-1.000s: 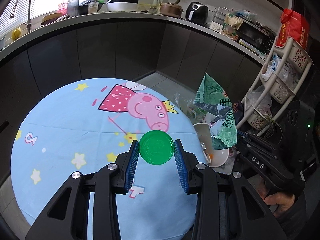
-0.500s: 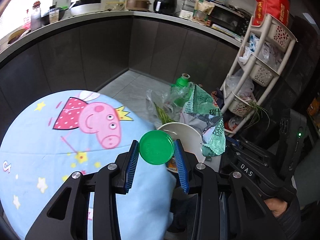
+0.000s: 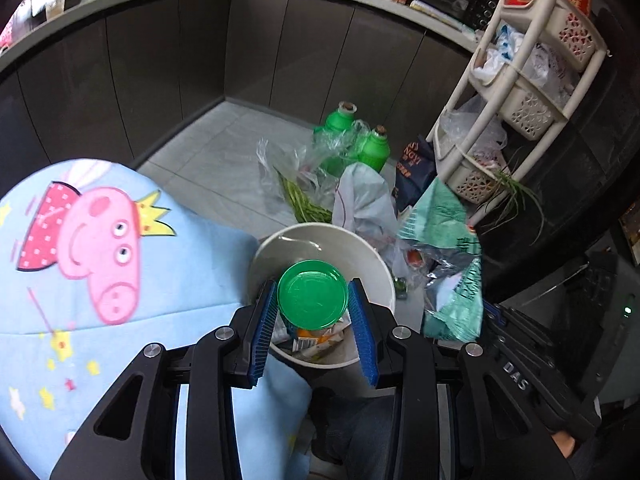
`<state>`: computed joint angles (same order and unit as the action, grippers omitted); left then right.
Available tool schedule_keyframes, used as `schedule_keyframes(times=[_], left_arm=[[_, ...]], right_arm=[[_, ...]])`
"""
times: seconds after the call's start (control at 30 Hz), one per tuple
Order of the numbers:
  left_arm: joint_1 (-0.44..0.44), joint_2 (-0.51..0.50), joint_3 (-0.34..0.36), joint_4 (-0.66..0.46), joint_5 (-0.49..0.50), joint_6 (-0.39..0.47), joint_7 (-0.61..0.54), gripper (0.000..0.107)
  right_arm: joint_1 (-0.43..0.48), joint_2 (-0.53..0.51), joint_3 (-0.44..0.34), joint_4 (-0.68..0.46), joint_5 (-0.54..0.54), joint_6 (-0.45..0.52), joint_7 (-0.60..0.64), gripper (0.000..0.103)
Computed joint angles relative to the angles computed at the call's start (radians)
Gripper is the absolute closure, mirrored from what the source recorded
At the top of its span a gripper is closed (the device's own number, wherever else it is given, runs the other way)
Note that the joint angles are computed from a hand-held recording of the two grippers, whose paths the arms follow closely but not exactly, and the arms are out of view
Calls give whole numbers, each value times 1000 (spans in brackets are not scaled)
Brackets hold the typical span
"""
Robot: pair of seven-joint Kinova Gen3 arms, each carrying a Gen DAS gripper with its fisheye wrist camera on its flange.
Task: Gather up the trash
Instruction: 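Carry the green lid and green wrapper to the white bucket and release both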
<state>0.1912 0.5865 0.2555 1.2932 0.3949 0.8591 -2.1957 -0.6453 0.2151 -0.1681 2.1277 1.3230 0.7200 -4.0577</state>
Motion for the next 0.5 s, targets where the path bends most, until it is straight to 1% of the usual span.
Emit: schedule_keyframes(times=[0.2,0.23,0.27,0.3,0.33,0.37,0.4,0.47,0.5], left_arm=[[65,84,-20,-40,-57,-37,40,72],[66,96,-18,-51,-59,-32,48,65],[65,103,-15,-53,-57,-39,56,53],[64,103,-17,-46,-54,-63,67,46],[59,100,-15,-32,-50,-91,72,35],[50,95,-10,-20,-42,-117,77,28],[44,90,-5,-12,-37,-133,82,25],[37,81,-6,-4,-35,-164,101,16],[37,73,-9,6,-38,-190,110,14]], right_arm=[[37,29,16,40,56,-82,-86,97],[43,33,18,44,66,-92,-97,97],[50,39,20,48,76,-104,-109,97],[57,45,22,53,87,-115,-122,97],[63,49,23,56,96,-122,-131,97],[70,55,25,59,110,-133,-146,97],[77,59,25,63,121,-141,-156,97],[93,70,25,66,147,-159,-179,97],[101,76,25,65,160,-168,-187,97]])
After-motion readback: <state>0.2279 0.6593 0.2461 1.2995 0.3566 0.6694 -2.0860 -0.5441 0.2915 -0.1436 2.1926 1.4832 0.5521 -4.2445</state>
